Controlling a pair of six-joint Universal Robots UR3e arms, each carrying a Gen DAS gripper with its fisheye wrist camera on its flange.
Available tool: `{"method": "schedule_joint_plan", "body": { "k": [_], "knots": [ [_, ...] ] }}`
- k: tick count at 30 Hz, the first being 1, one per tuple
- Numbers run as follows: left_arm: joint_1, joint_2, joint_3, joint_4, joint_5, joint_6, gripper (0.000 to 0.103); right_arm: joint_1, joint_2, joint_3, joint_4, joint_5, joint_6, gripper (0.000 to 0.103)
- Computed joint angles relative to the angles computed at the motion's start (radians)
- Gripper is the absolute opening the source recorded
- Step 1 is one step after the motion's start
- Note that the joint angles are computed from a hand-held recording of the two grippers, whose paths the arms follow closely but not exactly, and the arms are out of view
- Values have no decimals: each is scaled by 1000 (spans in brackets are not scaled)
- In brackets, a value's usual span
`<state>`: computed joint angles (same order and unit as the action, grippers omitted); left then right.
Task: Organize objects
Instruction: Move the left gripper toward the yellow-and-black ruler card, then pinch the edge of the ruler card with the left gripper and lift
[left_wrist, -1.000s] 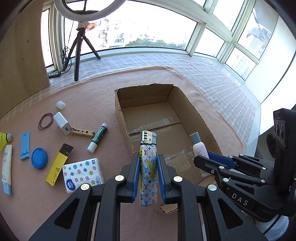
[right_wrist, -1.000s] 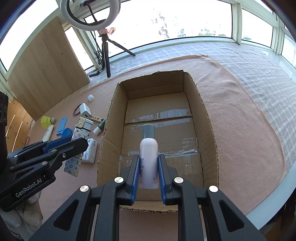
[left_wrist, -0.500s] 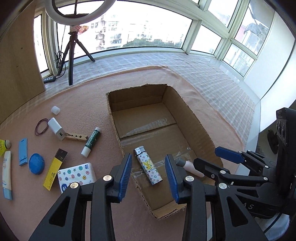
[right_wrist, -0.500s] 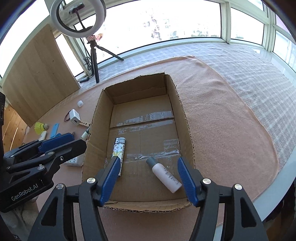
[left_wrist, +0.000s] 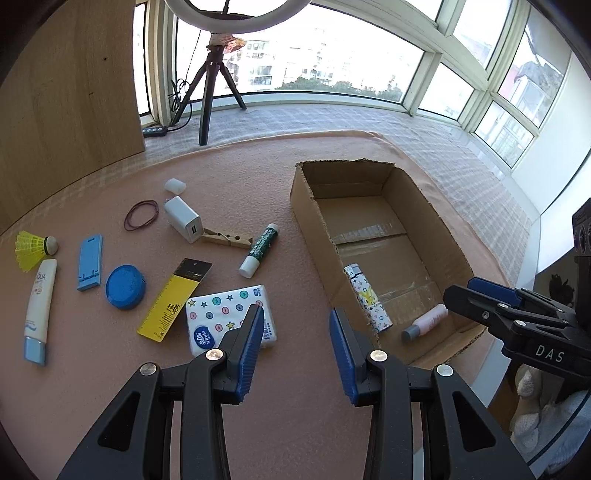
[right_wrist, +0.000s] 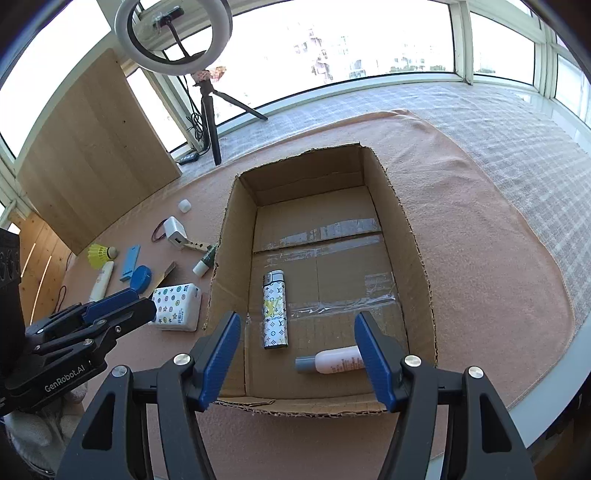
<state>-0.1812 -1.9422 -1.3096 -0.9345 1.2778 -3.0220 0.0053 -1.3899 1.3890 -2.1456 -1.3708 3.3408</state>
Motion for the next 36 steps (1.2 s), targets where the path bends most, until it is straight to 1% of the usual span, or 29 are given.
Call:
{"method": "schedule_joint_plan", "body": {
  "k": [7, 14, 17, 23, 29, 36],
  "knots": [
    [124, 94, -170, 45, 21, 63, 40, 76, 64, -105, 24, 0, 23, 60],
    [198, 113, -258, 84, 41, 165, 40, 134, 114, -184, 52, 4, 62, 60],
    [210, 91, -266, 101, 53, 214, 40, 152, 131, -212, 68, 1, 78, 60],
    [178, 21, -250, 159, 104, 299, 40, 168, 129, -217, 83, -1, 118, 60],
    [167, -71, -182, 178, 130, 323, 40, 167, 87, -183, 76, -21, 151, 60],
    [162, -115, -148, 189, 112, 341, 40, 145, 37, -114, 66, -23, 185, 60]
  ]
}}
